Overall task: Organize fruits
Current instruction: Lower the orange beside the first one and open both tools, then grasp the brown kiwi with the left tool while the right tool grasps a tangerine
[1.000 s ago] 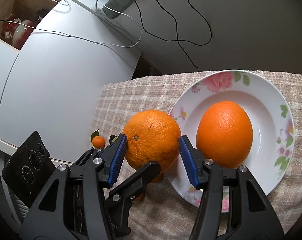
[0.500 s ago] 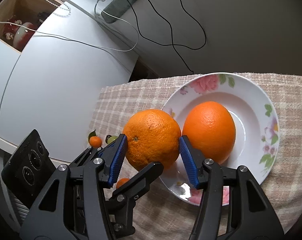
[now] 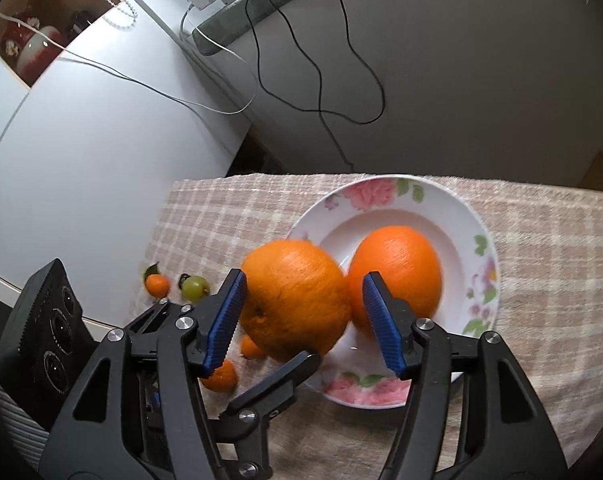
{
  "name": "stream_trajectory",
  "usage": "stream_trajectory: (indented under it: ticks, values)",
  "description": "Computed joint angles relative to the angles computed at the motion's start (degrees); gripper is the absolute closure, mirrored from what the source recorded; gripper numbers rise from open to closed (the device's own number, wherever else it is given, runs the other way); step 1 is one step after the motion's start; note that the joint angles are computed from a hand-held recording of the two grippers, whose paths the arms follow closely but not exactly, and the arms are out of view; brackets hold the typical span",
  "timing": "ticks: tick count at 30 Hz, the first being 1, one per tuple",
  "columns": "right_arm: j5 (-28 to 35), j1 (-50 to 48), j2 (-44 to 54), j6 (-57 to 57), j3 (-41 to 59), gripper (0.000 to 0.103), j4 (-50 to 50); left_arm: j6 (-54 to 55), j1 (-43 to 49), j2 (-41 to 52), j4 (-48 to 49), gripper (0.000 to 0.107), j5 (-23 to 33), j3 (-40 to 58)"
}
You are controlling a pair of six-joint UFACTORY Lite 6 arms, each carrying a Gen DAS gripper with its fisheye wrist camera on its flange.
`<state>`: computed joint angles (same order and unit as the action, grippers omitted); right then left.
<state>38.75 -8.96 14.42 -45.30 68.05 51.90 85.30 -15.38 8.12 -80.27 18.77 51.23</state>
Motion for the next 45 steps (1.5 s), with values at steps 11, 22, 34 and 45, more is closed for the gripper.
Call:
stream_trajectory:
  ticks: [11, 22, 34, 45]
  values:
    - [0.7, 0.4, -1.8, -0.3, -0.8, 0.040, 0.6, 5.6, 1.8, -4.0, -4.3, 0.037, 1.0, -4.5]
    - [0.0, 0.9, -5.5, -0.5, -3.5, 0.040, 0.8, 6.8, 4.3, -6.1, -5.0, 0.036, 2.4, -7.0]
    - [-2.7, 1.2, -15.2, -7.9, -13.8, 0.040, 7.6, 11.7, 20.2, -18.5, -3.1, 0.036, 12.8, -16.7]
    - [-9.2, 7.5, -29.9, -21.3, -30.1, 0.040, 16.7, 18.7, 51.2, -24.7, 4.4, 0.036, 29.0, -24.3]
